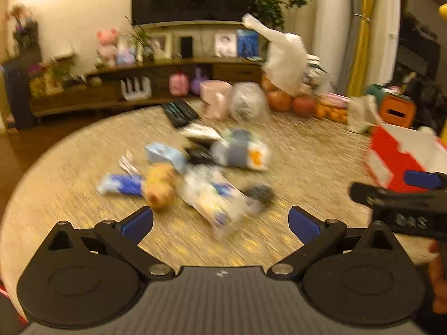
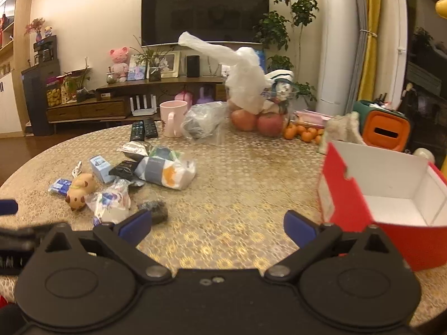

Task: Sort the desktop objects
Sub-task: 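Move both tools toward the pile of items on the table, then grasp the tan squishy toy with the left gripper while the right grasps the black bag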

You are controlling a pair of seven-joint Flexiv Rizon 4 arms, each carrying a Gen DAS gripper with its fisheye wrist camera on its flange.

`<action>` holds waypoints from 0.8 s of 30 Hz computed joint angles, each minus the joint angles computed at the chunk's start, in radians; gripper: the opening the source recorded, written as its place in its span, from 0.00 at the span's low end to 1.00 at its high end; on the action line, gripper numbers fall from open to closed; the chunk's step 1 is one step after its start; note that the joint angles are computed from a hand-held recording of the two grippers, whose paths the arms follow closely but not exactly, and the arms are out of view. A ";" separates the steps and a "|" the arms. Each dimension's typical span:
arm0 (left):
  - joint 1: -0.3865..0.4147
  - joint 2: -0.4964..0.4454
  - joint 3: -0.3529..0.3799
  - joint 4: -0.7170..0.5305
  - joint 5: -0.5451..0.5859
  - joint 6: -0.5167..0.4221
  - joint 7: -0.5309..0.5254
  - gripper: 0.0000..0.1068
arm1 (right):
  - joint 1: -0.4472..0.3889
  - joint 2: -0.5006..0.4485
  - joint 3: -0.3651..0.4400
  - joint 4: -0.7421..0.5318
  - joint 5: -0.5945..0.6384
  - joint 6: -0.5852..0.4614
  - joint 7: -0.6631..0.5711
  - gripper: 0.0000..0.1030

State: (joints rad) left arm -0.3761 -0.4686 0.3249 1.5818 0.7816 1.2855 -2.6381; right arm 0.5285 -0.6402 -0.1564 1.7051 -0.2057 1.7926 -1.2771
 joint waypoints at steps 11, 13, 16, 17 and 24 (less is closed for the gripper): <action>0.141 -0.140 -0.014 -0.110 -0.146 0.028 0.183 0.96 | -0.093 -0.174 0.157 -0.261 -0.114 -0.141 -0.020 0.80; 0.158 -0.166 -0.017 -0.121 -0.194 0.034 0.224 0.96 | -0.103 -0.203 0.182 -0.307 -0.123 -0.178 -0.017 0.79; 0.192 -0.205 -0.035 -0.141 -0.268 0.044 0.293 0.96 | -0.109 -0.239 0.203 -0.358 -0.133 -0.209 -0.021 0.79; 0.201 -0.216 -0.040 -0.146 -0.289 0.050 0.314 0.96 | -0.114 -0.251 0.216 -0.378 -0.137 -0.224 -0.028 0.79; 0.229 -0.277 -0.044 -0.165 -0.414 0.072 0.425 0.92 | -0.134 -0.327 0.287 -0.503 -0.126 -0.337 -0.073 0.68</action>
